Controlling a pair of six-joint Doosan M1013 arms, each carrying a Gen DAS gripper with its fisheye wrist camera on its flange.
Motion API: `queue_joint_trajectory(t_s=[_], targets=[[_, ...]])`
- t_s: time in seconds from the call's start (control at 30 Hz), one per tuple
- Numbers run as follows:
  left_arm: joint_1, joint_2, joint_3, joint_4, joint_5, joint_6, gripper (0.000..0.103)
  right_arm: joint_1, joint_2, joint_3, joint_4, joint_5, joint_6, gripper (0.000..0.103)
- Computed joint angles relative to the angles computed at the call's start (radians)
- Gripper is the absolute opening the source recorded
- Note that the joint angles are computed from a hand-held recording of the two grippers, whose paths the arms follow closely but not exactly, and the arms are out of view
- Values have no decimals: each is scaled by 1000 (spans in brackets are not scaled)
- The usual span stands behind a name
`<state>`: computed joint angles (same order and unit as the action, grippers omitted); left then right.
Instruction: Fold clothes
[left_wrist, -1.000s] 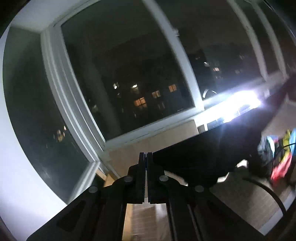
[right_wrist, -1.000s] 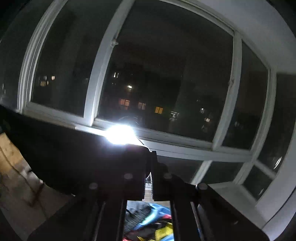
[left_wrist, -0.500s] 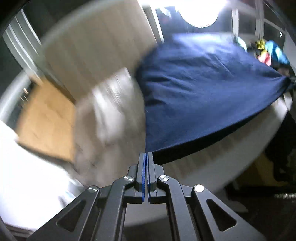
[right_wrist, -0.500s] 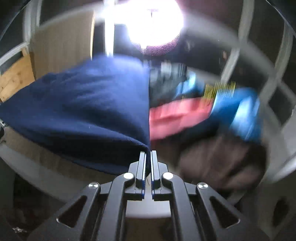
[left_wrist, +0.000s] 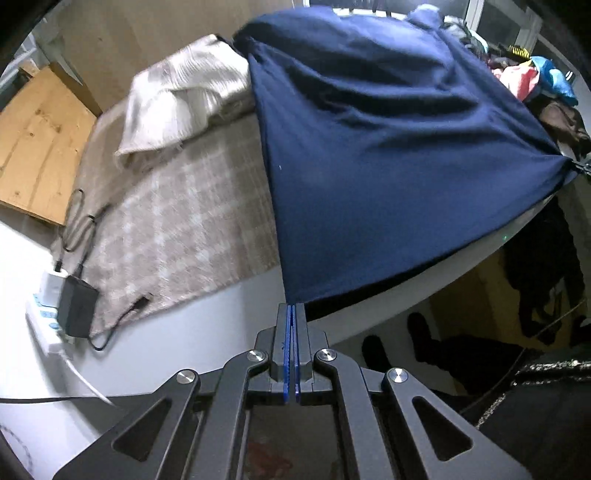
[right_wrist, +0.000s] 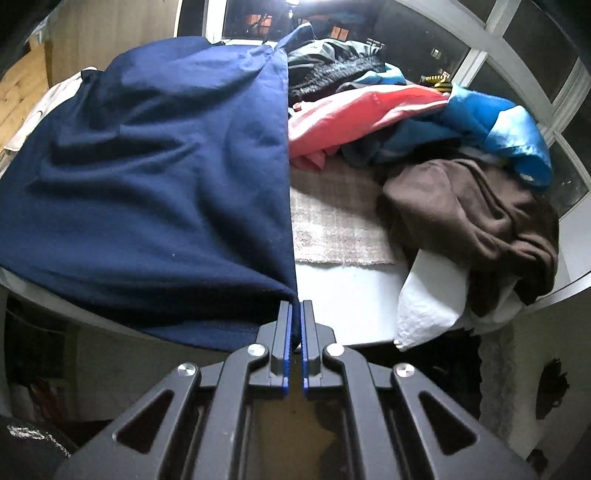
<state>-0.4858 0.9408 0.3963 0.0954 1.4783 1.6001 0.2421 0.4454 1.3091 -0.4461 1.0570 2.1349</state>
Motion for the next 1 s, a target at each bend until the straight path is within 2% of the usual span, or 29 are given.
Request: queue_joint_trajectory(t_s=[0.1, 0.23, 0.47, 0.63, 0.8, 0.9, 0.97, 1.0], targets=[[0, -11, 9, -2, -21, 31, 1, 0, 6, -5, -19, -6, 12, 4], [0, 18, -3, 4, 12, 57, 1, -4, 30, -8, -2, 12, -2, 4], [-11, 19, 25, -10, 30, 117, 1, 9, 49, -14, -1, 44, -29, 4], [-12, -4, 67, -1, 41, 156, 6, 15, 44, -21, 23, 95, -82, 6], [0, -38, 100, 11, 27, 132, 6, 15, -10, 16, 75, 113, -134, 6], [0, -35, 70, 33, 31, 103, 6, -14, -57, 37, 159, 53, -101, 6], [-8, -13, 10, 33, 33, 102, 6, -39, -71, 29, 192, 1, -59, 15], [-13, 6, -39, 30, 42, 105, 6, -51, -70, 16, 188, -24, -32, 27]])
